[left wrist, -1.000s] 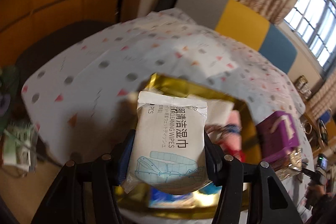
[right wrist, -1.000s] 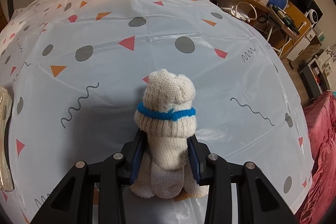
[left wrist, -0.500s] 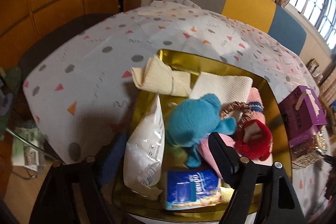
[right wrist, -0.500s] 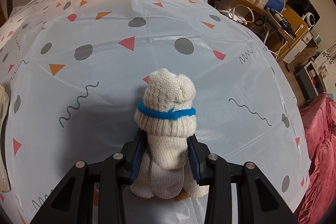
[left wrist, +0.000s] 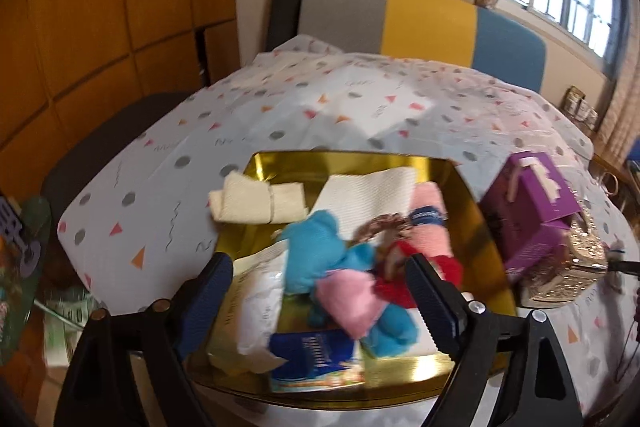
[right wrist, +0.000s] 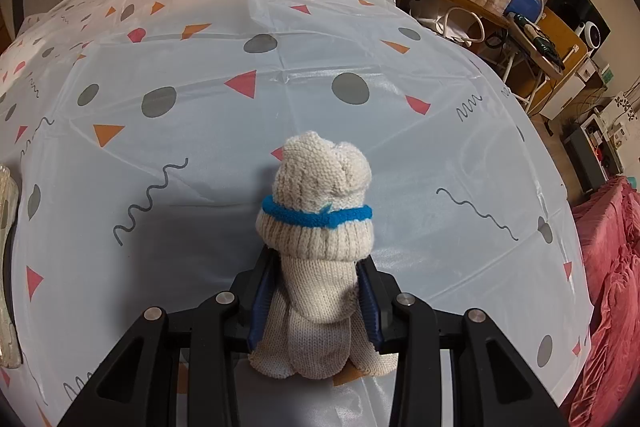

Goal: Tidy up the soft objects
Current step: 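Carry the wipes pack into the gold tray and release it with the left tool, then carry the white knit gloves into the gold tray and release them with the right tool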

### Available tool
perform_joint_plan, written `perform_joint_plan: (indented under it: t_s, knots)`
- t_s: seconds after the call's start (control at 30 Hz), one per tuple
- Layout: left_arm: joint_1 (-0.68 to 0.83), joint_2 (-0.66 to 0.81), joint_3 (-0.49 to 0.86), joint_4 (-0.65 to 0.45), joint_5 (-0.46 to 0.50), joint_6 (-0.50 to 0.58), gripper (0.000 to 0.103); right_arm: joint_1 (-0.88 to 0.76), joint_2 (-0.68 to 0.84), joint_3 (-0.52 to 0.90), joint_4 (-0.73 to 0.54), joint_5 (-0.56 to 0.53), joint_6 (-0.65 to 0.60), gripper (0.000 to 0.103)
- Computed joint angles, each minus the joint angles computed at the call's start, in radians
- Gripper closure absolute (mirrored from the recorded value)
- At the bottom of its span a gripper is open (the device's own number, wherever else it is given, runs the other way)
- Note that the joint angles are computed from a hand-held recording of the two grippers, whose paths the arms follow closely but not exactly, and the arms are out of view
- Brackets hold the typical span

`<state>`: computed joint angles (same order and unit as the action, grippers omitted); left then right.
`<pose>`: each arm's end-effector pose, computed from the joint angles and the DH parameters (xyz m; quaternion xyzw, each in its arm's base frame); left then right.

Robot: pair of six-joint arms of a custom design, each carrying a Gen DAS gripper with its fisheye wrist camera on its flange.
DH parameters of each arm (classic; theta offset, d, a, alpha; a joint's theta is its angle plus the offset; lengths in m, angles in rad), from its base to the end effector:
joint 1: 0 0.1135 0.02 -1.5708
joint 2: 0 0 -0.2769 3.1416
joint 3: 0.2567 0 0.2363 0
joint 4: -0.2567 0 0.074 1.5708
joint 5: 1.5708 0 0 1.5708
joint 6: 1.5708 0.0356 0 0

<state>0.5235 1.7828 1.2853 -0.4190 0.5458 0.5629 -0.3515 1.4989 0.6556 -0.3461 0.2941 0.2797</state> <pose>0.3308 0.1696 0.2450 0.1046 0.9100 -0.0585 0.3968 0.2191 -0.0913 0.1586 0.3279 0.9147 -0.1505 0.1822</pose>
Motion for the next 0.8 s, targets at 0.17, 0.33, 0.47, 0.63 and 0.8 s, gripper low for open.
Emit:
perform_joint_plan:
  t_s: [0.17,0.33,0.47,0.63,0.8]
  knots:
    - [-0.017,-0.049,-0.041,-0.003,0.011,0.021,0.014,0.000,0.001,0.001,-0.001,0.000,-0.008,0.065]
    - [-0.034,-0.066,-0.072,0.008,-0.008,0.031,0.014,0.006,0.001,0.004,-0.003,0.007,-0.012,0.066]
    - [-0.042,-0.080,-0.098,0.016,-0.009,0.044,0.014,0.007,0.000,0.005,-0.001,-0.005,-0.016,0.066]
    - [-0.046,-0.107,-0.135,0.034,0.004,0.069,0.014,0.011,0.009,0.008,0.003,-0.002,-0.027,0.067]
    - [-0.046,-0.120,-0.150,0.028,0.024,0.088,0.014,0.026,0.014,0.029,-0.033,-0.015,0.000,0.069]
